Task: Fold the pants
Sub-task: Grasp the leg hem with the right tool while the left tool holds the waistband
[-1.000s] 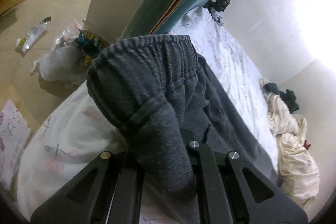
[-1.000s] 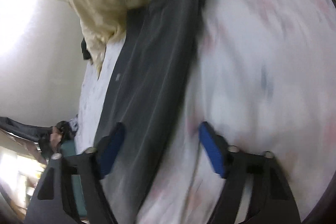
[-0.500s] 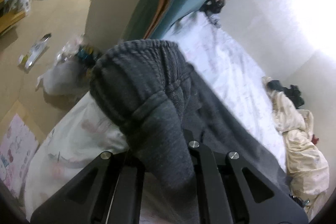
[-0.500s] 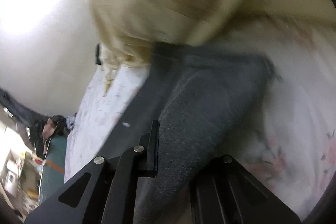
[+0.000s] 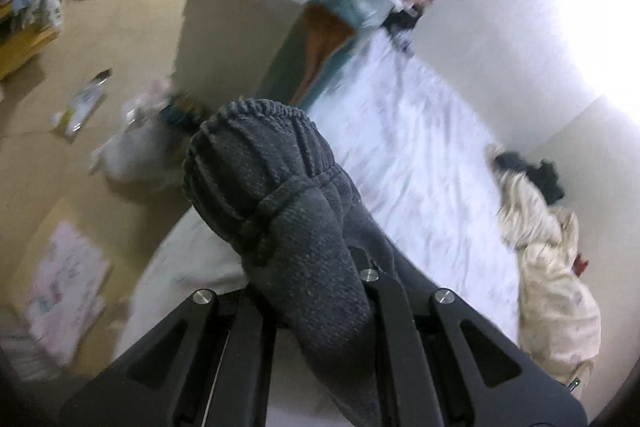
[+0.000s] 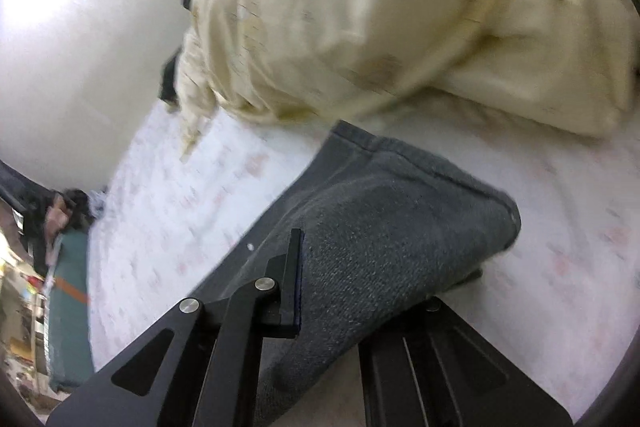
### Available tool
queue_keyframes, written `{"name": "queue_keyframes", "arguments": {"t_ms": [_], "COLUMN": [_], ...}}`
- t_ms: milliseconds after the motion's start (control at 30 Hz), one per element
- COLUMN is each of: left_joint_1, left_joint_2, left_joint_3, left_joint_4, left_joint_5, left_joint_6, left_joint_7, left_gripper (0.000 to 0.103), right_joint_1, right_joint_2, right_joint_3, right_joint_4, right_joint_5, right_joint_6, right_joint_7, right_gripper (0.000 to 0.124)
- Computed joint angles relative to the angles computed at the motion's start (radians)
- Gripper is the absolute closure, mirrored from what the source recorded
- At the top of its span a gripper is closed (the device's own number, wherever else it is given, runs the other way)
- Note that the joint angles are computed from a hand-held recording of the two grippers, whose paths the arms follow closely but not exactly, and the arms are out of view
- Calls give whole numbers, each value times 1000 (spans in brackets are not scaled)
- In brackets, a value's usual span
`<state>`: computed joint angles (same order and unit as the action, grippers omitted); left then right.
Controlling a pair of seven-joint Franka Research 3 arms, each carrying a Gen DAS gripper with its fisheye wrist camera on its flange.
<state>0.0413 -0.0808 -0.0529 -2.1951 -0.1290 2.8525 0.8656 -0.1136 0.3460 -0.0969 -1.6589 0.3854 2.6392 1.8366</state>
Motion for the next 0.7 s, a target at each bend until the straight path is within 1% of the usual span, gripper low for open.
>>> {"name": "queue_keyframes", "arguments": {"t_ms": [33,100,167,200,233,267,333,367,400,433,467,533,567,600,700], "left_joint_1": [-2,-15,-10,-11,-19,-26,-23,-18,-12,-3,-1,-3,-5,-6,-5], "left_joint_2": [-49,-129,-209,-226,-237,-239,-215,-201,-190,-179,-169,-158,-156,-156,-163], "left_joint_3": [8,31,37,42,57,66,61,52,39,17,5,-10,-12,-8,1], "left_joint_4": [-28,-79,-136,-146,-154,-158,-140,-132,-123,-113,-101,-89,-89,-93,-106], "left_joint_5": [-21,-71,-35,-22,-39,-57,-40,-23,9,67,101,151,162,158,142], "left_joint_6": [-65,-135,-202,-233,-278,-303,-368,-385,-405,-424,-440,-464,-471,-469,-450], "left_joint_7": [27,85,109,118,133,144,152,150,147,134,128,124,123,124,115], "left_gripper": [99,99,99,99,99,99,99,99,99,99,99,99,99,99,99], "right_joint_1": [10,33,37,39,37,33,25,26,28,25,24,24,23,28,85], "right_joint_2": [-35,-134,-193,-216,-219,-233,-238,-229,-212,-206,-181,-152,-127,-108,-41], "right_joint_3": [-14,-48,-59,-63,-60,-59,-53,-53,-54,-57,-61,-67,-70,-71,-74], "right_joint_4": [-42,-145,-203,-217,-212,-225,-236,-223,-201,-198,-169,-135,-98,-66,66], "right_joint_5": [-25,-98,-166,-226,-251,-270,-283,-317,-355,-369,-392,-427,-448,-480,-679], "right_joint_6": [-21,-112,-195,-287,-337,-382,-399,-429,-463,-480,-527,-590,-636,-674,-792], "right_joint_7": [21,116,186,211,225,241,254,277,309,324,362,402,405,405,392], "right_gripper": [119,119,119,119,119,119,116,112,111,102,83,63,59,59,58]}}
